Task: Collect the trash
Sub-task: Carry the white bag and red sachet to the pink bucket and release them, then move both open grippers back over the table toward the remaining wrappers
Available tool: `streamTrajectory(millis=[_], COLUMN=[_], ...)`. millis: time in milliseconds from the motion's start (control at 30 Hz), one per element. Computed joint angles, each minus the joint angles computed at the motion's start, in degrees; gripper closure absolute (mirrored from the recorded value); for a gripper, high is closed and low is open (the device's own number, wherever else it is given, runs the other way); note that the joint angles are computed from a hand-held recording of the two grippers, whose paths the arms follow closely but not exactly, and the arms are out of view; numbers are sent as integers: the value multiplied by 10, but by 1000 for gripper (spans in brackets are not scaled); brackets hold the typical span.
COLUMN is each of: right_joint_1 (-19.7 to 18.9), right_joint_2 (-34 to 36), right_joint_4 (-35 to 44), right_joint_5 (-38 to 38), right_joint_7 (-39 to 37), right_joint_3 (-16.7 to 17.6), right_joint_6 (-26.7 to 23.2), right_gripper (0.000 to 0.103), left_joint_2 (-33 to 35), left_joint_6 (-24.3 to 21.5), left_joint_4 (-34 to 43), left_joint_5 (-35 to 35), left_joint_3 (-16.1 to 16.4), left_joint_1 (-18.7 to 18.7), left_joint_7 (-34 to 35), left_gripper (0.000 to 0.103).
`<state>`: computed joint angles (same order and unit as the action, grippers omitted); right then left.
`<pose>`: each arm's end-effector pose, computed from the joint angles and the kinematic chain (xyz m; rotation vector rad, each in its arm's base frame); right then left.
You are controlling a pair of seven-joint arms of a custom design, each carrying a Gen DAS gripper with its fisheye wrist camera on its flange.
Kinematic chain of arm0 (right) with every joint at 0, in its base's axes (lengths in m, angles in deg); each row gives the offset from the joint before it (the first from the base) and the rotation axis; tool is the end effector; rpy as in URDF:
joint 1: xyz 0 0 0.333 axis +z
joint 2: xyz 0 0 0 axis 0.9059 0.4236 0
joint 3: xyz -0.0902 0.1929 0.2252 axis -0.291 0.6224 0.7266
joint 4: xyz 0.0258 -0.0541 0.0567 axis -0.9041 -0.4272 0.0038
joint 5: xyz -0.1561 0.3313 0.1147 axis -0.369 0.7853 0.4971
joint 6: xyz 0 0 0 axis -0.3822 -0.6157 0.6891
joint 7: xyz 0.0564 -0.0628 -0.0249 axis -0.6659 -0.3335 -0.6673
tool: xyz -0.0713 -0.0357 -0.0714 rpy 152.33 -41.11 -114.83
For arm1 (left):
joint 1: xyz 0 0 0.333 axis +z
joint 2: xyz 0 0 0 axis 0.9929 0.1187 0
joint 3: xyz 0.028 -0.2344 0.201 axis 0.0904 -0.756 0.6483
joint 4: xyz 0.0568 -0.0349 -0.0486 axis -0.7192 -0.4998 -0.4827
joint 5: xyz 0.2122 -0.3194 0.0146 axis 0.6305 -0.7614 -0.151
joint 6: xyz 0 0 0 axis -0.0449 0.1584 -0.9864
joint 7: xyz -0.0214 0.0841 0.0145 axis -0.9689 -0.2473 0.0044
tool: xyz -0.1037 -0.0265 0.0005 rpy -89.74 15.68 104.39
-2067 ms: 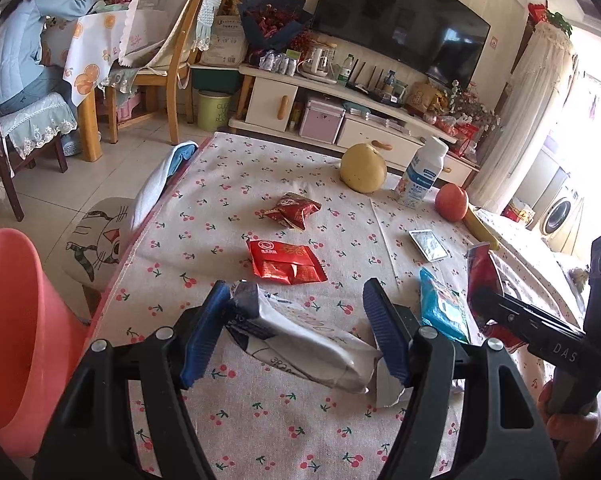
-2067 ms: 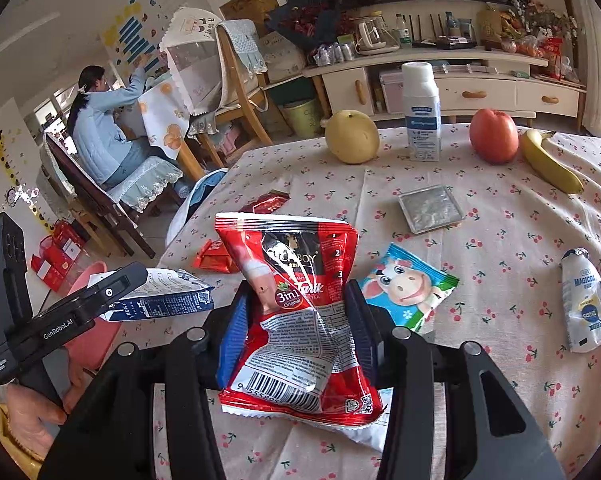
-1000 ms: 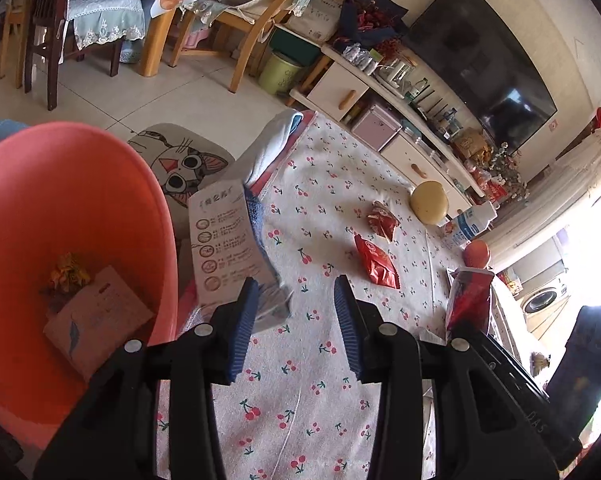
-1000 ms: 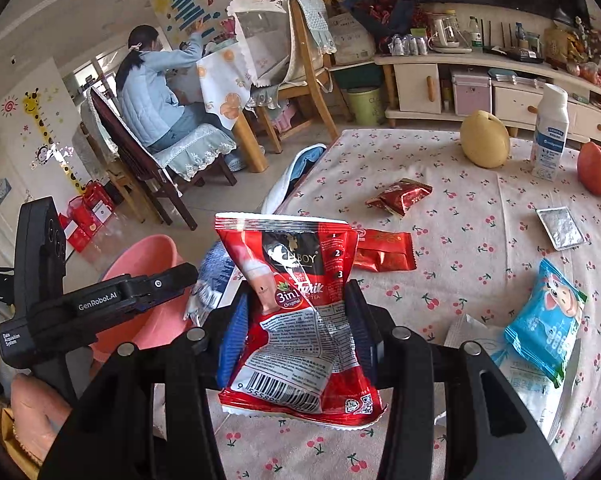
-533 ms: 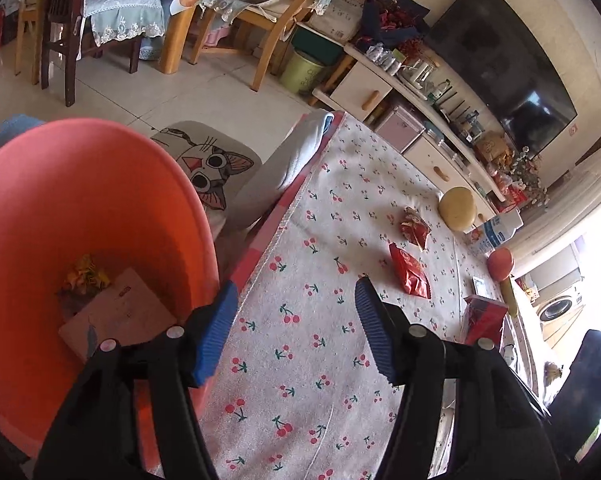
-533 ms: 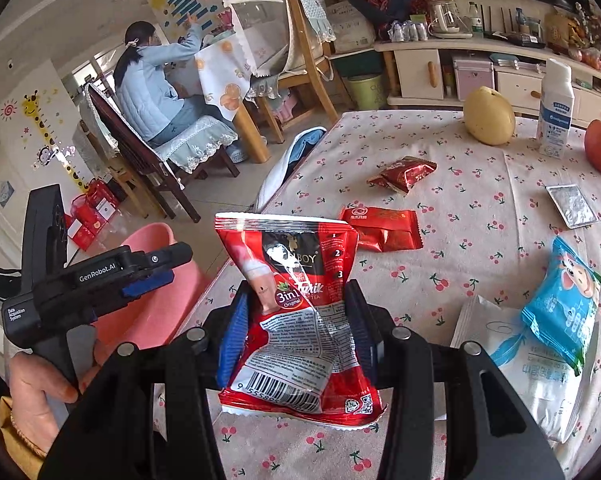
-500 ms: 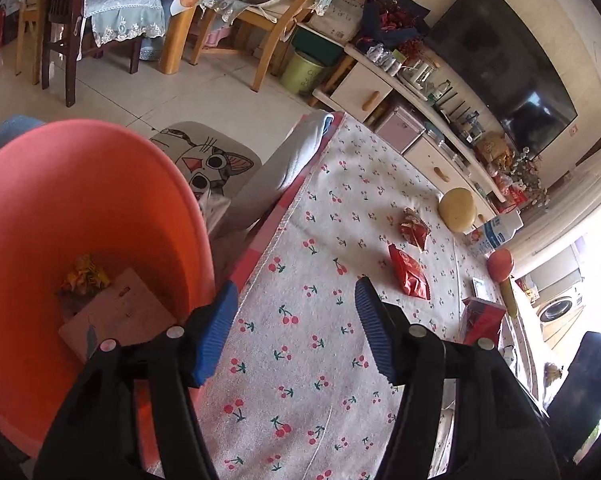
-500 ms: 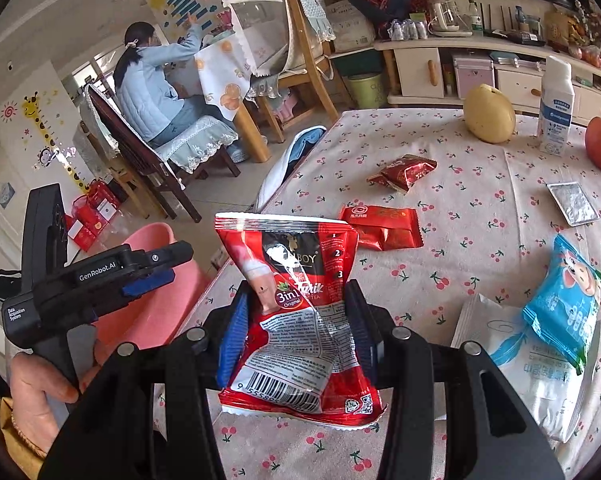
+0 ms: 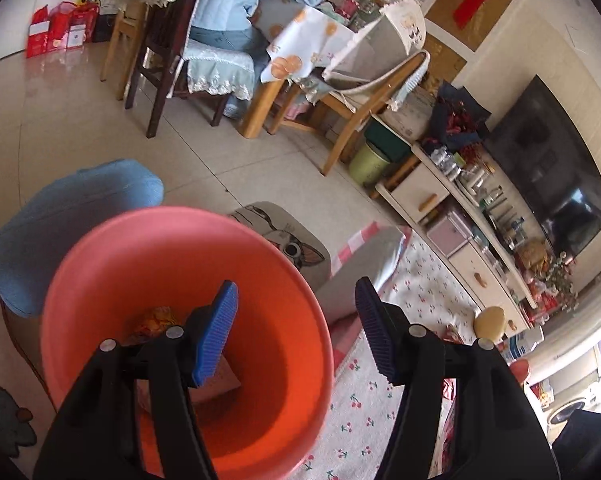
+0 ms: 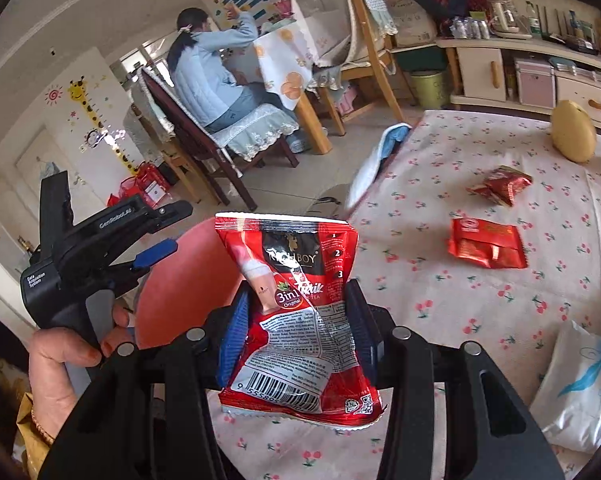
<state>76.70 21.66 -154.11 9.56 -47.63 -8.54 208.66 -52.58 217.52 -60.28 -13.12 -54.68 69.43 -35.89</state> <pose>0.4595 0.0274 0.5010 -1.7399 1.3195 -0.0102 0.4873 -0.2997 0.5213 -2.2106 1.2125 -1.0579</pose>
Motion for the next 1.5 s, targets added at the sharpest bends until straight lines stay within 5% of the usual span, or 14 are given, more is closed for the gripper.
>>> streamTrajectory(millis=[300,533,833,1067,1267,1500], right_joint_1=[57,74,76,73,55,36], right_joint_2=[40,80,26,-40,-87,-125], right_joint_4=[57,92,45,-12,-54,-95], right_joint_5=[34,8,45,3,-53,-113], right_joint_7=[-41,-26,-36,1,64,107], right_joint_3=[45,75,75,43,-4,-39], right_joint_6=[-14,-12,91,169,170,187], right_gripper=[55,44,16,11,11,11], left_joint_2=[-60,-79,-68,-31,-1,38], left_joint_6=[-135,-137,-150,-138,-103,-114], left_joint_4=[-17,-34,-22,13,35,72], left_joint_5=[54,42,59,86,104,125], left_joint_3=[-16,-17,-30,-28,-23,-21], left_joint_1=[18,38,40,12,-12,-57], left_joint_7=[-48,-44,-27,18,45,95], left_gripper=[34,24,15,11,10,9])
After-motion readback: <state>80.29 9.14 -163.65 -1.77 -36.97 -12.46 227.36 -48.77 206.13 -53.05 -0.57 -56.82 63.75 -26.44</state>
